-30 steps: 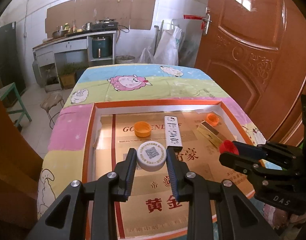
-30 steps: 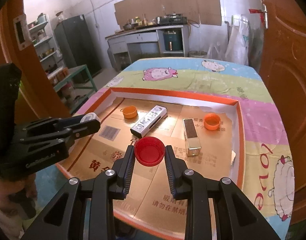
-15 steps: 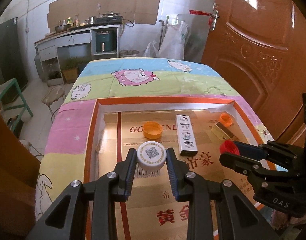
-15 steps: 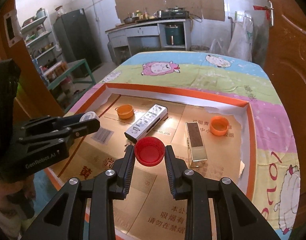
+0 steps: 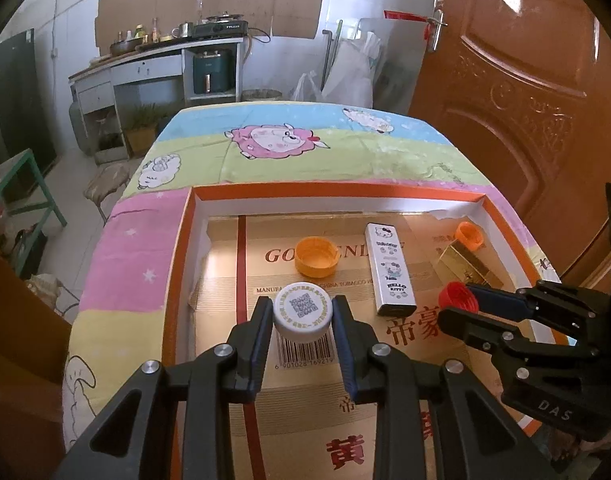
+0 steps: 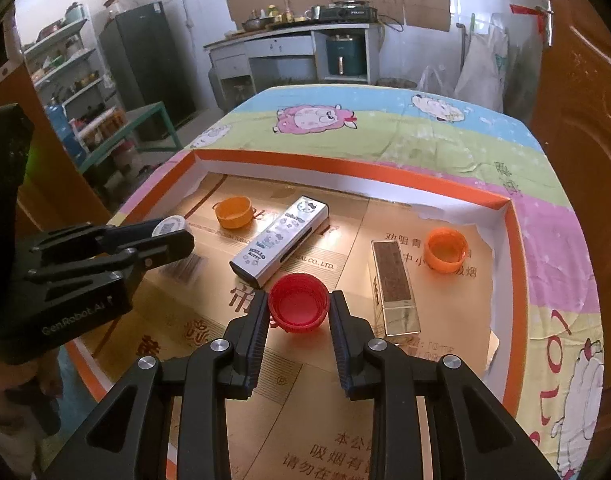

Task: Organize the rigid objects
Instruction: 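Carry the red cap and white tin over the tray and lower them, then open both grippers to release the red cap and white tin in the tray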

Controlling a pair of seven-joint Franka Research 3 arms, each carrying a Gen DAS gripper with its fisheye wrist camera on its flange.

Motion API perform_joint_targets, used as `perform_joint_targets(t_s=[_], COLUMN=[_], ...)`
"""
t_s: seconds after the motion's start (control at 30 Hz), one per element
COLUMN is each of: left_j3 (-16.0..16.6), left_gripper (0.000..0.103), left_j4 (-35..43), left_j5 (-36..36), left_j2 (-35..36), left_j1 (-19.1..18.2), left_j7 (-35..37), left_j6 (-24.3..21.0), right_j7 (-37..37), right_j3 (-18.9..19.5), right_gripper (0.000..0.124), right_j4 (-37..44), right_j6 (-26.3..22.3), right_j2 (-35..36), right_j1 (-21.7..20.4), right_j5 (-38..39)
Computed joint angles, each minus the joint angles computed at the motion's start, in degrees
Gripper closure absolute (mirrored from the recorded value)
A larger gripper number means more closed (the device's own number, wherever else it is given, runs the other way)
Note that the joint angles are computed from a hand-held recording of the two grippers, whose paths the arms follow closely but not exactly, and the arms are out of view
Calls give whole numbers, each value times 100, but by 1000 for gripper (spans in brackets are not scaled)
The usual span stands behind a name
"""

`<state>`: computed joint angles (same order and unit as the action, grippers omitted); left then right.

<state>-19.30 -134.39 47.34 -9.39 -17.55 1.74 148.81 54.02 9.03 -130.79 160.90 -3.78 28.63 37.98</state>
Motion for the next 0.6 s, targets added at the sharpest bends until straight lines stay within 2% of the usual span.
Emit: perform_joint_targets(t_s=[0.6], left_j3=[62], left_gripper=[72], left_j4=[63], left_j5=[-26], left_j2=[171], left_j1=[-4], left_j7=[41], left_j6=[-15], right_j7=[58], right_j3=[23], right_gripper=[93], right_j4=[65], right_j6=[33], right_j2=[125], right_j1=[-32], right_j5=[-112])
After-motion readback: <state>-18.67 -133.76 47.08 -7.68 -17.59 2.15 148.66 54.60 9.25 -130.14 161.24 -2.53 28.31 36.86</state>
